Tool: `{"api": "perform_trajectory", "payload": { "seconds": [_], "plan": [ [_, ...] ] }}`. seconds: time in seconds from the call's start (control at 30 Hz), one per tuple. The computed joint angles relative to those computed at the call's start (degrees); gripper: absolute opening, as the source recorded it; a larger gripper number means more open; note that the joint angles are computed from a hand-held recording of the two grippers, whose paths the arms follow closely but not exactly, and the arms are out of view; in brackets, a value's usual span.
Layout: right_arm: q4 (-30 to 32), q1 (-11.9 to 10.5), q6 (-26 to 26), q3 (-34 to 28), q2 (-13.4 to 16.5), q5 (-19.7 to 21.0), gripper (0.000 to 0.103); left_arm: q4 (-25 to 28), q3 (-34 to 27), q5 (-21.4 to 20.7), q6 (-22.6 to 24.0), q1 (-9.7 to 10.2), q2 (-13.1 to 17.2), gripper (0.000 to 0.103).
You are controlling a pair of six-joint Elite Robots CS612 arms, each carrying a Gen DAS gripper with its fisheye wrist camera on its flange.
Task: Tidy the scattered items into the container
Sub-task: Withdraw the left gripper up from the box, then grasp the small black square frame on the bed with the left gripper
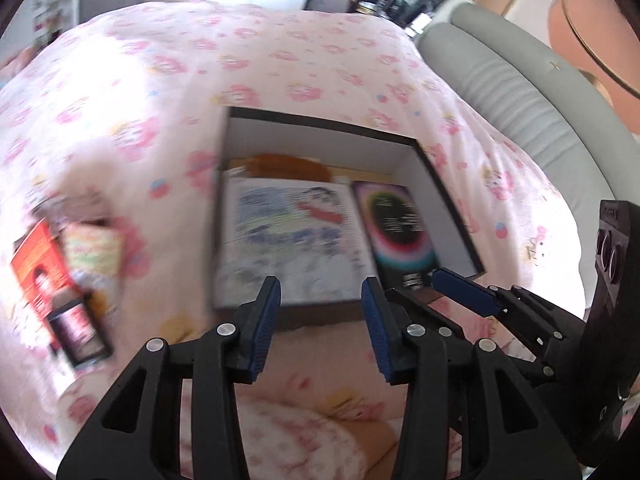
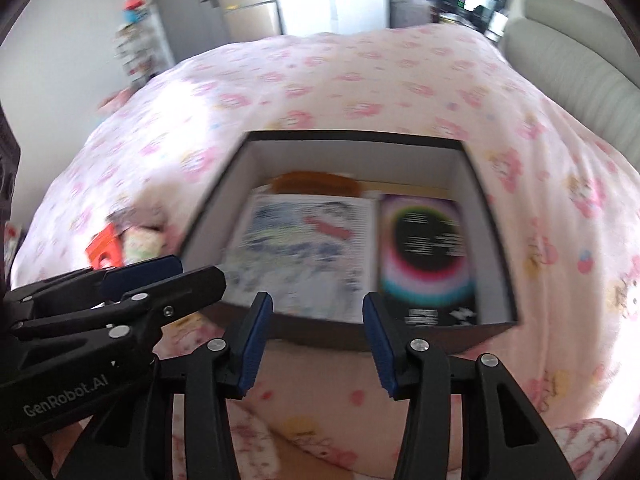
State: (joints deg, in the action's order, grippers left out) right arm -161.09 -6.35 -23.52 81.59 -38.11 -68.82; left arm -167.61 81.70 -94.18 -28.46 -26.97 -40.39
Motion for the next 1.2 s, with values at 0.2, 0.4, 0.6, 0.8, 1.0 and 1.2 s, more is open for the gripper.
{"api": "perform_trajectory", "payload": {
  "seconds": [0.2,0.4,0.6,0.8,1.0,1.2],
  "plan": [
    [4.52,2.64,-5.80,0.76,-0.72,5.01,0.043,-5.35,7.24,1.06,-5.67,2.72,-2.96,0.044],
    [11.32,5.77,-9.91,-2.43,0.55,6.55,0.043,-11.73,13.52,5.06,-16.04,6.79,-4.03,0.039],
    [22.14,8.37,-12.93,-9.21,3.83,5.48,0.043,-10.54,14.24,1.15,-21.81,10.46,-1.54,0.036],
    [34.80,10.90,-19.38,-16.50,7.94,3.15,0.043,-11.89,12.09,-5.37,-24.09,12.27,1.90,0.028],
    [45.30,12.86,-22.67,-23.71,12.14,-0.84,0.043,-9.74,9.58,-8.21,-24.73,12.82,4.15,0.028],
    [50.59,13.42,-21.08,-27.67,14.88,-1.33,0.043,-7.75,6.84,-12.39,-22.92,13.27,5.70,0.023]
  ]
}}
